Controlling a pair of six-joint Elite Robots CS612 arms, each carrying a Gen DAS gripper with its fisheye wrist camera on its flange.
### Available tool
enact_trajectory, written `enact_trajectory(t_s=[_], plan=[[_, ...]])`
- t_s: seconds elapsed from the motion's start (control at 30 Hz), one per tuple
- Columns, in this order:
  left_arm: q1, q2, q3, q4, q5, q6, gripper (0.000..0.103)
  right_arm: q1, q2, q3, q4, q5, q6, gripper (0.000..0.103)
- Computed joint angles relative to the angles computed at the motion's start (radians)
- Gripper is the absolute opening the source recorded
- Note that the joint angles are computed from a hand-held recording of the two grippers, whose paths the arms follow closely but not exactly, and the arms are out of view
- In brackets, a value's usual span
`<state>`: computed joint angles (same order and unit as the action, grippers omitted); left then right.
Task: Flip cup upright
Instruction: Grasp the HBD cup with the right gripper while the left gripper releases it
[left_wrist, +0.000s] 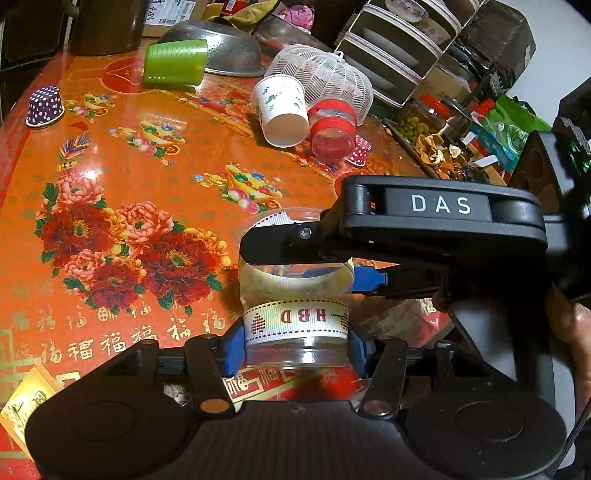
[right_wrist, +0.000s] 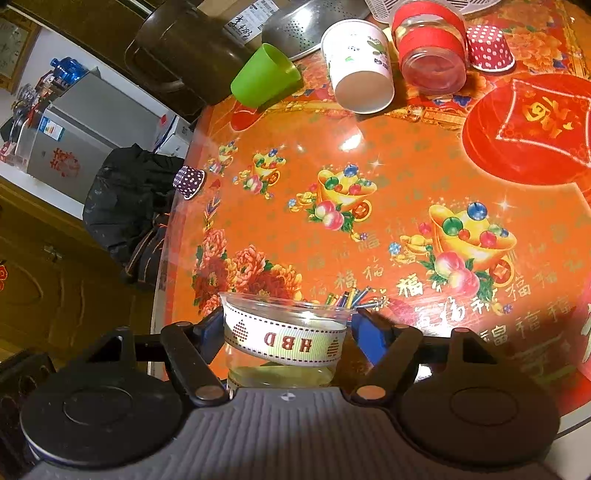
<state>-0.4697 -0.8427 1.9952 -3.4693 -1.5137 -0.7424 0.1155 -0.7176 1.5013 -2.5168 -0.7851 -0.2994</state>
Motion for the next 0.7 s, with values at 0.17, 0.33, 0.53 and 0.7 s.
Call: enact_trajectory(t_s=[0.17,0.33,0.53,0.7], plan=[[-0.014,-0.004,0.011,-0.015,0.048,0.036,0.092,-0.001,-0.002,0.004,-0.008,-0.006,0.002,0.072],[-0.048,-0.025,0.052,0.0,0.168,0.121,0.094,-0.003,-0.003,0.007,-0.008,0.002,-0.002,0.072],[-0.025,-0.033,0.123,-0.114,0.126,0.083,0.094,-0.004,-0.007,0.011,-0.007,0.0,-0.009,0.072],[-0.013,-0.031,0.17,-0.242,0.175,0.033,0.094,-0.005,-0.012,0.024,-0.048,-0.001,0.002,0.072]])
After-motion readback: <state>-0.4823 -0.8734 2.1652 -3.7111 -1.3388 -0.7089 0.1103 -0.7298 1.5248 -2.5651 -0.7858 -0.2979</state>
